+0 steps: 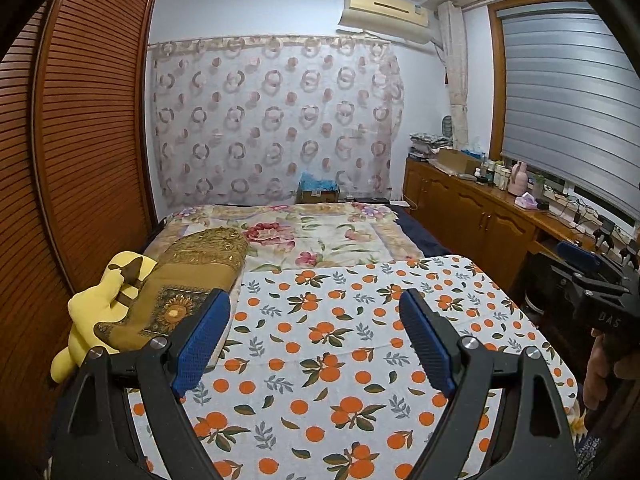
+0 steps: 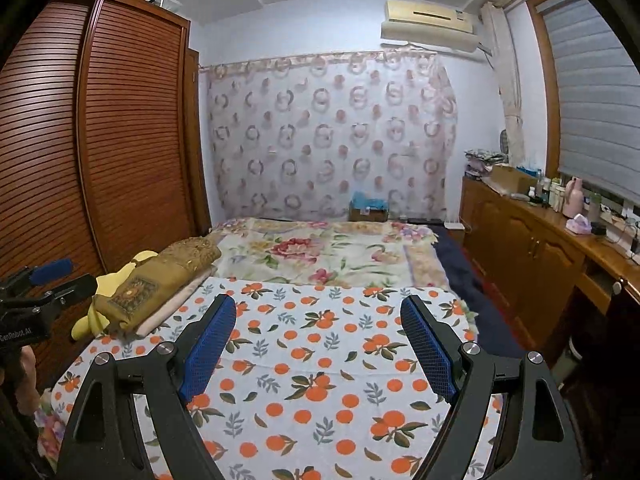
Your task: Fold small clothes
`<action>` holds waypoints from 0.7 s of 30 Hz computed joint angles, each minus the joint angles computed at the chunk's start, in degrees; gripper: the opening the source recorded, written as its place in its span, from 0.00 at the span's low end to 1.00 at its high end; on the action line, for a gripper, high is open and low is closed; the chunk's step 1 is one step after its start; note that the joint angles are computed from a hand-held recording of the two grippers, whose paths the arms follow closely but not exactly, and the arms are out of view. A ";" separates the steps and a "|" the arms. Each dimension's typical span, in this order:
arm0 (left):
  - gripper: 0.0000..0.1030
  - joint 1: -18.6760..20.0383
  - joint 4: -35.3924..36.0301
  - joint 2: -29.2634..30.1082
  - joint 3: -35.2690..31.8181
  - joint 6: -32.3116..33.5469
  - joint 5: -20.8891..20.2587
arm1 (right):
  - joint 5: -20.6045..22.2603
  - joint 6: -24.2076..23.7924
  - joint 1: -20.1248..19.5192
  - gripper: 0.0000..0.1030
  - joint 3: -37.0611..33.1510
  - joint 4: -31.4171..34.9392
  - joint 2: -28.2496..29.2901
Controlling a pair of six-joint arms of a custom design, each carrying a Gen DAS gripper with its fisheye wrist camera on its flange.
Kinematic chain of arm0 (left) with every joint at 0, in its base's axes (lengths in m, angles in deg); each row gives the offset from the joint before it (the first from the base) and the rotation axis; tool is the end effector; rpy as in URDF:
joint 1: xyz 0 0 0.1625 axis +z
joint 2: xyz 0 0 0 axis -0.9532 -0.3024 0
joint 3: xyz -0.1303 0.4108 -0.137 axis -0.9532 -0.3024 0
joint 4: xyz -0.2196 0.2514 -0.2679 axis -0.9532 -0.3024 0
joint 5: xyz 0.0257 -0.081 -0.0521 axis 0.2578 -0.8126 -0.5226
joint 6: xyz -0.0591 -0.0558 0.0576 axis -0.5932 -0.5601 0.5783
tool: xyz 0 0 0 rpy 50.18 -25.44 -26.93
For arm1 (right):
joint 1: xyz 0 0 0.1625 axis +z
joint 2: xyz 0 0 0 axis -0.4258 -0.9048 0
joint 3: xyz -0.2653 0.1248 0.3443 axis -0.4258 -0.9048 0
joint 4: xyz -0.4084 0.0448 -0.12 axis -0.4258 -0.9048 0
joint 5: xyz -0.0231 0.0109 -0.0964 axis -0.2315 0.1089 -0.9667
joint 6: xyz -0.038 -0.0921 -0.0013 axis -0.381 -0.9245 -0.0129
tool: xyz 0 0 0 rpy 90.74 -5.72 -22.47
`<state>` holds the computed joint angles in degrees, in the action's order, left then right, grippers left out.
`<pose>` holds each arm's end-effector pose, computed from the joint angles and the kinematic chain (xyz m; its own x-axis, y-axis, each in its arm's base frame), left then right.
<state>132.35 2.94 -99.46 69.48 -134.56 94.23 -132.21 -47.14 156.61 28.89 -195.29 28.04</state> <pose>-0.0702 -0.5113 0.4053 -0.7214 0.1454 -0.6771 0.6618 0.4329 -0.6121 0.4703 -0.4384 -0.0053 -0.7134 -0.1449 0.6856 -0.6913 0.3059 -0.6547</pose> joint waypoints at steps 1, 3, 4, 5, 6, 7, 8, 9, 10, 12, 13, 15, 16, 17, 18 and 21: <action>0.84 -0.03 -0.17 0.07 0.04 -0.03 -0.09 | -0.02 -0.05 -0.04 0.83 0.07 -0.06 -0.05; 0.84 -0.01 -0.18 0.04 0.04 -0.04 -0.05 | -0.10 -0.14 -0.13 0.83 0.16 0.11 -0.21; 0.84 -0.01 -0.18 0.03 0.03 0.00 -0.09 | 0.00 -0.15 -0.21 0.83 0.33 0.19 -0.37; 0.84 0.01 -0.19 0.01 0.03 0.00 -0.06 | 0.04 -0.14 -0.18 0.83 0.48 0.24 -0.50; 0.84 -0.01 -0.24 -0.04 0.06 0.01 -0.12 | -0.04 -0.20 -0.17 0.83 0.45 0.22 -0.50; 0.84 0.07 -0.15 0.02 -0.02 0.04 0.01 | -0.01 -0.35 -0.23 0.83 0.57 0.14 -0.59; 0.84 0.09 -0.12 0.02 -0.04 0.04 0.03 | 0.07 -0.40 -0.30 0.83 0.72 0.11 -0.72; 0.84 0.10 -0.12 0.02 -0.04 0.05 0.02 | 0.19 -0.38 -0.37 0.83 0.86 0.18 -0.88; 0.84 0.11 -0.11 0.01 -0.05 0.07 0.03 | 0.35 -0.49 -0.46 0.83 1.09 0.08 -1.05; 0.84 0.14 -0.07 0.01 -0.07 0.06 0.08 | 0.36 -0.55 -0.49 0.83 1.12 0.06 -1.09; 0.84 0.14 -0.08 -0.01 -0.05 0.07 0.10 | 0.46 -0.60 -0.56 0.83 1.30 -0.02 -1.21; 0.84 0.13 -0.13 0.00 -0.05 0.10 0.03 | 0.54 -0.61 -0.62 0.83 1.41 0.02 -1.30; 0.84 0.13 -0.16 -0.02 -0.04 0.12 0.05 | 0.54 -0.60 -0.64 0.83 1.44 0.10 -1.37; 0.84 0.16 -0.10 0.00 -0.06 0.10 0.12 | 0.61 -0.63 -0.70 0.83 1.55 0.03 -1.40; 0.84 0.16 -0.10 0.00 -0.06 0.10 0.12 | 0.76 -0.62 -0.77 0.83 1.71 0.08 -1.57; 0.84 0.13 -0.16 -0.03 -0.02 0.13 0.04 | 0.91 -0.71 -0.88 0.83 1.91 0.05 -1.75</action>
<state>132.48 2.78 -99.49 69.46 -134.43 94.27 -131.30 -47.85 155.73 30.80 -195.24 26.29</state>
